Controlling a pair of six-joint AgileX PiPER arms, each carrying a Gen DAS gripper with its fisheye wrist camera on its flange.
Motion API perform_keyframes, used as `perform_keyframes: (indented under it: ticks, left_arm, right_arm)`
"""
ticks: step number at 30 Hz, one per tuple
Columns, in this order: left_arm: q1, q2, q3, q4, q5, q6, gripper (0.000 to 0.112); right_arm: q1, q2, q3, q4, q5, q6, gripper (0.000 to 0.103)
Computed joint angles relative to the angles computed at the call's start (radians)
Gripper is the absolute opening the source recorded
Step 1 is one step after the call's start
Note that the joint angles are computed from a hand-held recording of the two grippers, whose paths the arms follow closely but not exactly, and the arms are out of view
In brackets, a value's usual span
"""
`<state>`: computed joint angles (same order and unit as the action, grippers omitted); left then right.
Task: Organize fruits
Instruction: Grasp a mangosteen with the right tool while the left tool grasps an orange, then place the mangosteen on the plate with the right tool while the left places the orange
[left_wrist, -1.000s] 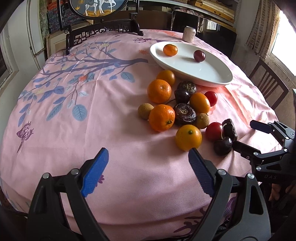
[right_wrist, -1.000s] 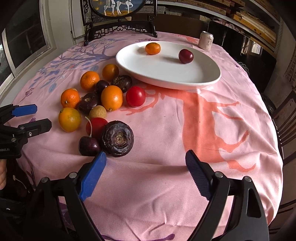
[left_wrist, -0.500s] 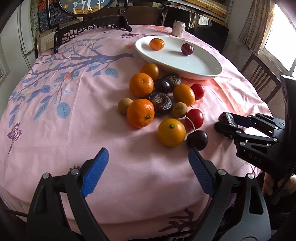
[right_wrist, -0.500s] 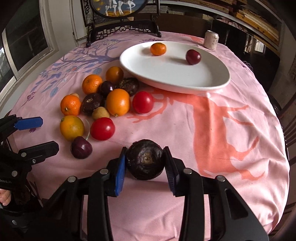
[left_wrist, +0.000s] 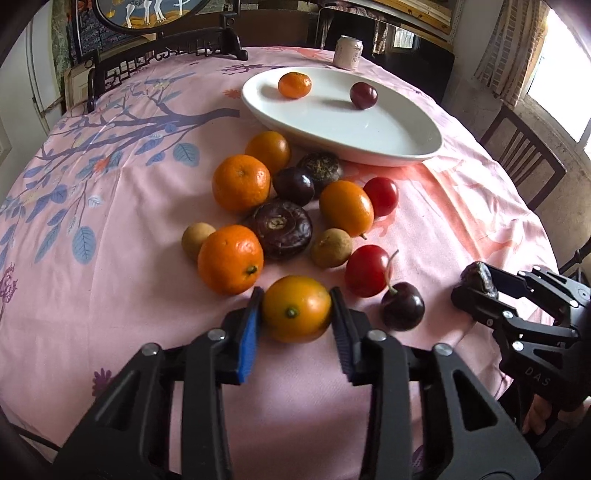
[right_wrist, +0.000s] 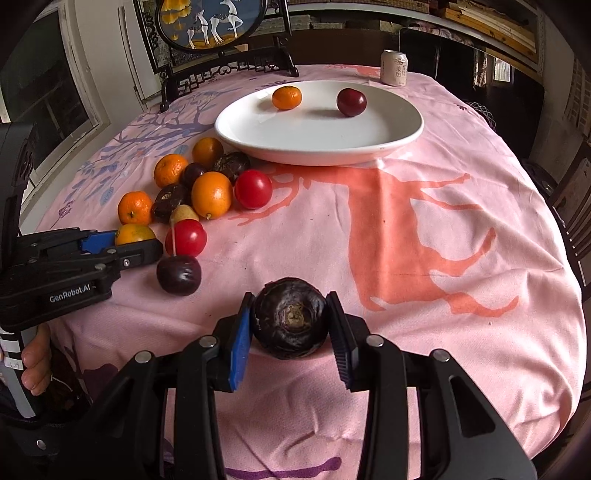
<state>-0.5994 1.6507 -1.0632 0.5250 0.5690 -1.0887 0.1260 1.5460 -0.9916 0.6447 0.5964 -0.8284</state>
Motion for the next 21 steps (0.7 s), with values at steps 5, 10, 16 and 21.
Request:
perform_keyframes:
  ticks: [5, 10, 16, 21]
  left_arm:
    - [-0.030, -0.046, 0.027, 0.052, 0.008, -0.059, 0.036]
    - [-0.032, -0.094, 0.038, 0.044, 0.005, -0.039, 0.036]
    - [0.007, -0.103, -0.010, -0.010, 0.009, 0.072, 0.036]
    - [0.106, -0.028, -0.206, -0.162, 0.079, 0.349, 0.036]
  right_arm:
    - [-0.017, -0.005, -0.004, 0.041, 0.024, -0.028, 0.039]
    - [-0.023, -0.007, -0.019, 0.046, 0.038, -0.021, 0.039]
    - [-0.018, 0.018, -0.071, 0.035, 0.051, 0.008, 0.039]
    - [-0.010, 0.080, -0.229, -0.035, 0.094, 0.068, 0.039]
